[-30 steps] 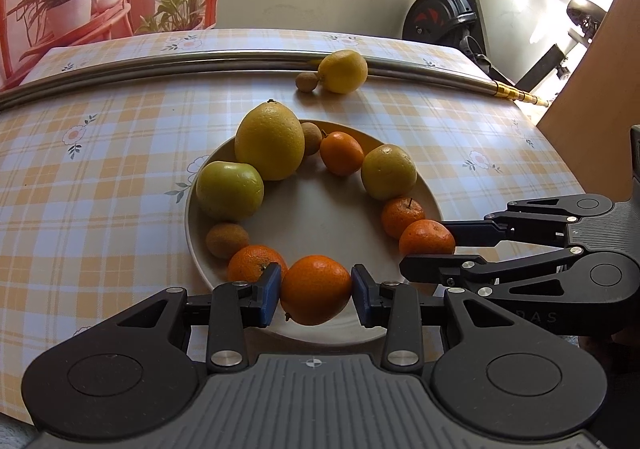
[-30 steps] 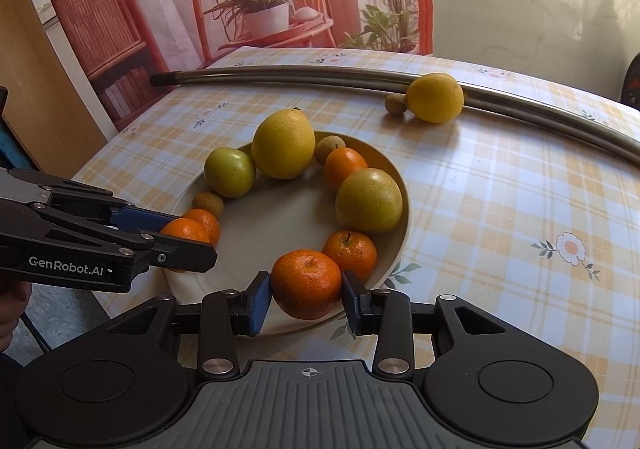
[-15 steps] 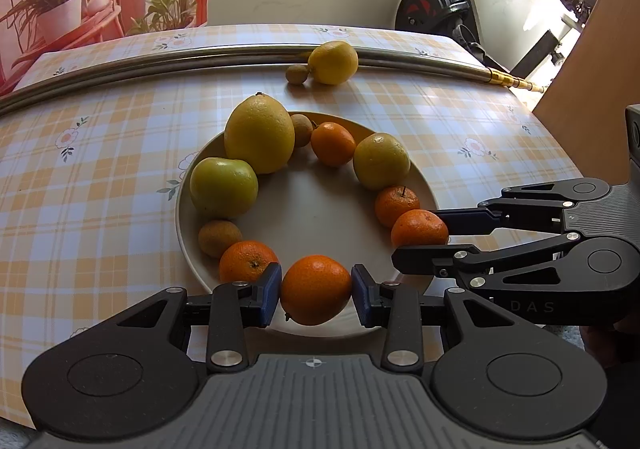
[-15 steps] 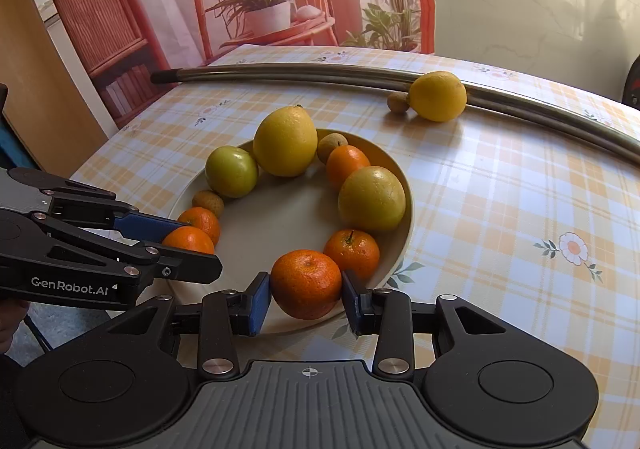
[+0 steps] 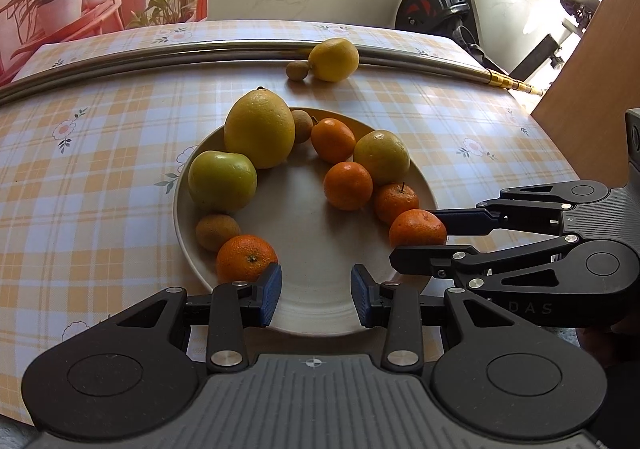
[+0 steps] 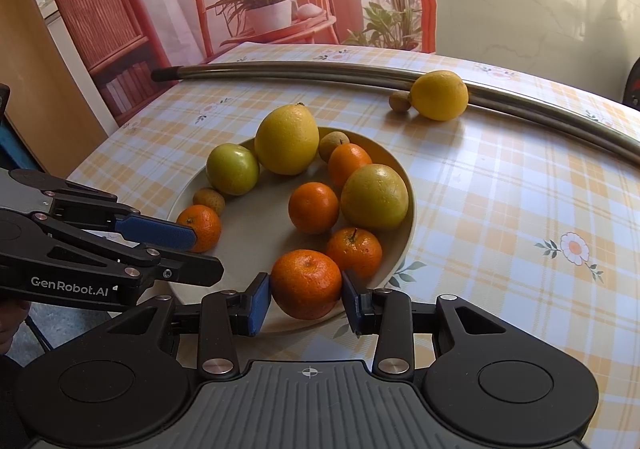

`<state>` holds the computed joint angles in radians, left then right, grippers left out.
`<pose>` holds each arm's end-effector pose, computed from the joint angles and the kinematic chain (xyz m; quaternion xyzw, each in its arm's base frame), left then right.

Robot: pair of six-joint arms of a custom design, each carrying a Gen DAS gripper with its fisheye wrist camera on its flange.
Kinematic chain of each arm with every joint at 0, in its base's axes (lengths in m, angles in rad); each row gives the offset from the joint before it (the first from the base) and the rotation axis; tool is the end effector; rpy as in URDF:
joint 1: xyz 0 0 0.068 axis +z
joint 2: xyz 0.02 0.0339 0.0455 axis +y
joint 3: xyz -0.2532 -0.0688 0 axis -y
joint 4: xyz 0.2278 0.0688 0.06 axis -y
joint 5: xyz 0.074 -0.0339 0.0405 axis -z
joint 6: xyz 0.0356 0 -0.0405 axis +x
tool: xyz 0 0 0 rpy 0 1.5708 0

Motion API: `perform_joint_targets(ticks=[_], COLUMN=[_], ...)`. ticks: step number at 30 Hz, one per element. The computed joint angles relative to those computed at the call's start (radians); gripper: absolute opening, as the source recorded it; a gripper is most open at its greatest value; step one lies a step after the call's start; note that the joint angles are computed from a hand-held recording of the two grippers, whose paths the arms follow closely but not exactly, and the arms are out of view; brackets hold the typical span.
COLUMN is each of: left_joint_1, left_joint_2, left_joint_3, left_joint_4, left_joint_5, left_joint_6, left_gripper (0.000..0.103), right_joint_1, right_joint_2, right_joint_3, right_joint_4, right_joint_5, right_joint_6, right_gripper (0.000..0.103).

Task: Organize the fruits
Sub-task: 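Lower both tangerines into the white plate and open both grippers, then reach the right gripper to the yellow lemon by the rod and grasp it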

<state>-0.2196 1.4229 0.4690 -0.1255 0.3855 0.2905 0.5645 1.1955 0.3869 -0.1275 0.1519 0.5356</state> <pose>0.2058 -0.0597 0.1185 0.2853 0.9095 -0.1772 0.2452 0.1656 0.0985 0.1378 0.0100 0.9476 0.1012 0.3029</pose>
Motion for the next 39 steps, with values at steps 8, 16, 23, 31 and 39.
perform_joint_targets(ticks=[8,16,23,31,39], left_joint_1=[0.003,0.007,0.011,0.042,0.049], left_joint_2=[-0.001,-0.001,-0.01,-0.017,-0.016], left_joint_3=[0.0,0.0,0.001,0.052,0.155], left_joint_4=[0.001,0.002,-0.001,-0.001,-0.003], left_joint_5=[0.003,0.005,0.001,0.004,-0.003], left_joint_6=[-0.008,-0.01,-0.014,-0.04,-0.07], left_gripper=[0.04,0.04,0.04,0.04,0.04], right_joint_1=[0.002,-0.005,-0.017,-0.061,-0.219], right_joint_2=[0.011,0.003,-0.019,-0.097,-0.164], right_joint_3=[0.0,0.0,-0.005,-0.01,0.016], right_joint_4=[0.007,0.002,-0.01,-0.04,-0.075], right_joint_5=[0.003,0.0,-0.001,-0.01,-0.067], right_joint_6=[0.001,-0.002,-0.006,-0.018,-0.084], right_gripper=[0.035,0.036,0.037,0.037,0.038])
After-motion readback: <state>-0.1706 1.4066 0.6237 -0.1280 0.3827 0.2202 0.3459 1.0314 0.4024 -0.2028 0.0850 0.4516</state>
